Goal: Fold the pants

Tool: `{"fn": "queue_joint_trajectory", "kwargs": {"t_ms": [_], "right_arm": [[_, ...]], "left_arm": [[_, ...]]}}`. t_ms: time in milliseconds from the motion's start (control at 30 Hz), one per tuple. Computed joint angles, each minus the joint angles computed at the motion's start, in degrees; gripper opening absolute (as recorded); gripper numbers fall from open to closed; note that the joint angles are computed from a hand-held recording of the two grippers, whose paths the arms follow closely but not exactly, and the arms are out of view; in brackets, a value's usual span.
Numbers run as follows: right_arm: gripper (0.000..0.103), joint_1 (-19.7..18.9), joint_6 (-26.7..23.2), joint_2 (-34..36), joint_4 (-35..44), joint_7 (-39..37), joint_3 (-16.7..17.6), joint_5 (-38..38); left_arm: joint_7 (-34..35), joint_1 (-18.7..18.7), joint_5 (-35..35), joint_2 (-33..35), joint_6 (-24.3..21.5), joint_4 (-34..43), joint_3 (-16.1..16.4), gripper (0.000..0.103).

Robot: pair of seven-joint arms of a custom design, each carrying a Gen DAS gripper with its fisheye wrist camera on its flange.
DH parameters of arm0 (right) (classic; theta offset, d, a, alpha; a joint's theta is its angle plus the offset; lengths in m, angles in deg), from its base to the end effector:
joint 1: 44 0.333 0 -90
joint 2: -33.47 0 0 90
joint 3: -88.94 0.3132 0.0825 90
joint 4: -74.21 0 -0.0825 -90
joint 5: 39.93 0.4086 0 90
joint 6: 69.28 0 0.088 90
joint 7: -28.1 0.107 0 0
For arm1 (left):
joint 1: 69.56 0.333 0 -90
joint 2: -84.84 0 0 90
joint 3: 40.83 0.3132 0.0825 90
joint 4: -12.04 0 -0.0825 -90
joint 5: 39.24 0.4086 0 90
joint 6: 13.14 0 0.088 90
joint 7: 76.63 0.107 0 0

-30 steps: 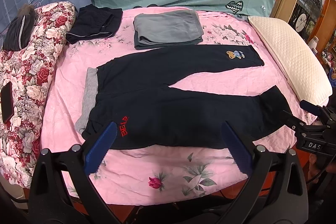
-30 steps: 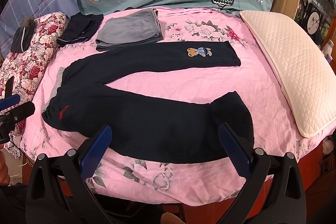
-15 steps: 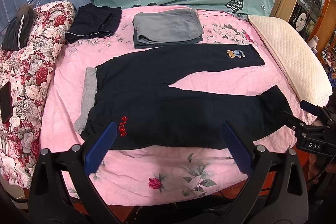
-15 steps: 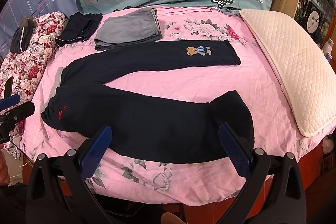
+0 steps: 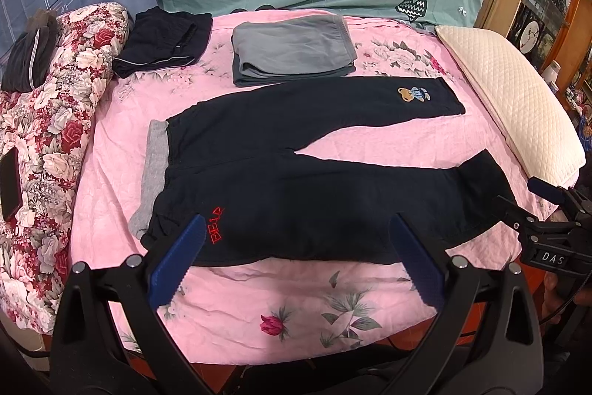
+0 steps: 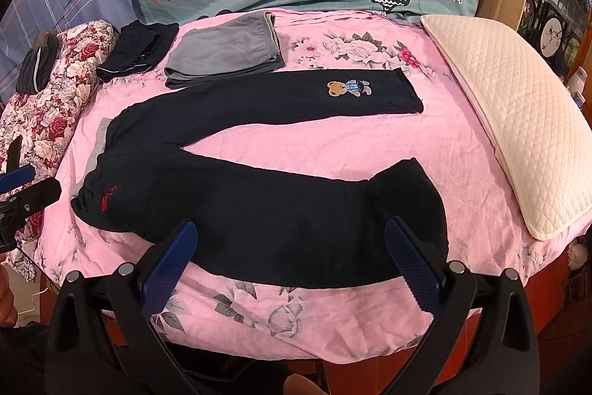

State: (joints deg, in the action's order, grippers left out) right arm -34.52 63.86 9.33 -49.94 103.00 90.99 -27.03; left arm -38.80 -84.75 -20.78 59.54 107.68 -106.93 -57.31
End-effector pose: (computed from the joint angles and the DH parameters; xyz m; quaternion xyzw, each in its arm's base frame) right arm 0.4849 0.1057 0.6215 -0.7849 0.5429 -0.1430 0.2621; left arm 0.4086 -0.2645 0.6467 -0.7530 0.5830 -0.2060 0.2252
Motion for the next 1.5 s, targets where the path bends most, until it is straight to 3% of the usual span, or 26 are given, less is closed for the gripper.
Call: {"fn": "queue_joint_trajectory", "kwargs": {"t_ms": [733, 1167, 1367, 1500], "right_arm": [[0.102, 0.0, 0.0, 0.2, -0.1, 0.6, 0.2, -0.6], [0.102, 0.1, -1.0, 2.6, 1.9, 3.7, 1.4, -3.0], [0.102, 1.3, -1.7, 6.6, 5.4, 2.8, 1.4, -3.0], [0.102, 3.3, -1.2, 12.9, 11.5, -2.3, 0.7, 0.2]], "left_arm": [[1.8, -0.1, -0.8, 0.5, 0.2, 0.4, 0.5, 0.101], [5.4, 0.4, -3.6, 1.2, 1.7, -0.1, 2.4, 0.101], [5.9, 3.0, -4.8, 0.0, 2.5, -3.0, 5.0, 0.101], [5.9, 6.3, -4.5, -1.7, 3.0, -5.9, 7.1, 0.101]]}}
